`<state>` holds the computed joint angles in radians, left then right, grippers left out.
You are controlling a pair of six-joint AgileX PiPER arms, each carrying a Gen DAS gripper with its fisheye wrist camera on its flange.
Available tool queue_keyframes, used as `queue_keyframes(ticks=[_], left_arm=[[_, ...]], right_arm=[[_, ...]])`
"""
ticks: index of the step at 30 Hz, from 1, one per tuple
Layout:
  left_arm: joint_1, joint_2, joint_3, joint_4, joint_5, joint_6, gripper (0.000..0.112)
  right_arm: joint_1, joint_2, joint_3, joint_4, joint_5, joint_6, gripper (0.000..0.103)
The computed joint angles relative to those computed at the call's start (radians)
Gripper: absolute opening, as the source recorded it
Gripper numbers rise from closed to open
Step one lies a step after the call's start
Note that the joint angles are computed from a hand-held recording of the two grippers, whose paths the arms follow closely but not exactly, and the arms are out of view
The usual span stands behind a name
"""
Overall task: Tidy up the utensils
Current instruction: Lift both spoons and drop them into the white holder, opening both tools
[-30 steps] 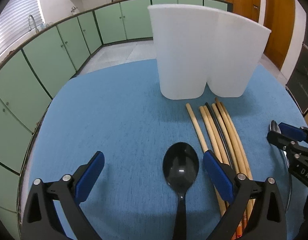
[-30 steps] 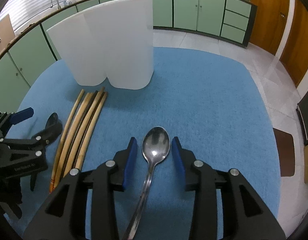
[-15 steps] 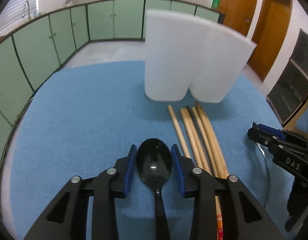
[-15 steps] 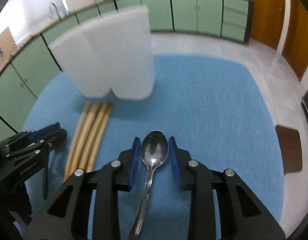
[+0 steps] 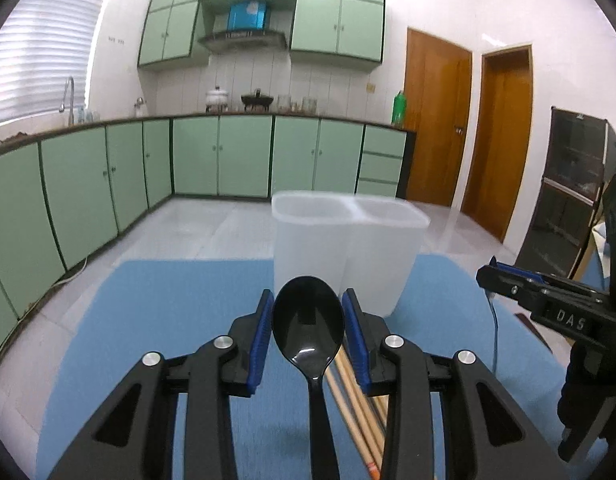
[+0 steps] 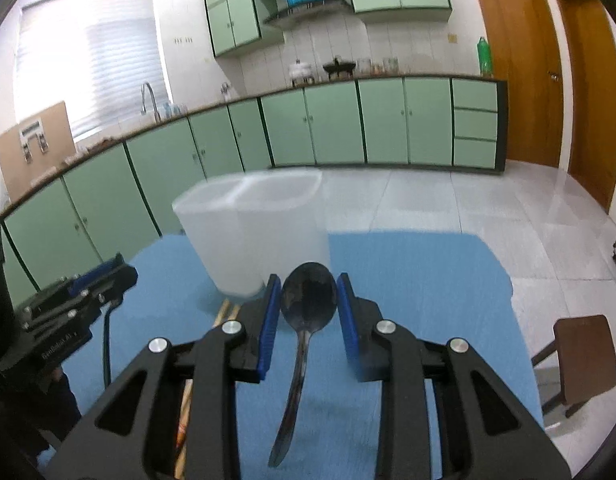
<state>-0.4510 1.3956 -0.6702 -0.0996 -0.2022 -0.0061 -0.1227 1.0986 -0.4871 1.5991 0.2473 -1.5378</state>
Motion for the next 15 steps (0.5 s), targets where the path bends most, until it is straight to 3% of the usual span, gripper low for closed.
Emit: queue_keyframes(ticks=[3,8,12,15], left_arm=[[0.017,-0.006,-0.064,0.12,0.03,-0.115,0.035],[0.004,-0.018,-0.16,0.078,0.038,-0.073,0.035],[0.022,0.06,-0.334,0.14,0.041,-0.134,0.035],[0.024,0.124,-0.446,0.095,0.04,-0.085,0.035]], right_arm=[[-0.031,-0.016,-0.041,-0.014,0.044,0.024,0.027],[-0.06,0.02,-0.177,-0.038,0.082,0.042,0.027],[-0.08,0.094,-0.312,-0.018,0.109,0.041,0.027],[-0.079,0.17,-0.427,0.009,0.104,0.046,0.027]])
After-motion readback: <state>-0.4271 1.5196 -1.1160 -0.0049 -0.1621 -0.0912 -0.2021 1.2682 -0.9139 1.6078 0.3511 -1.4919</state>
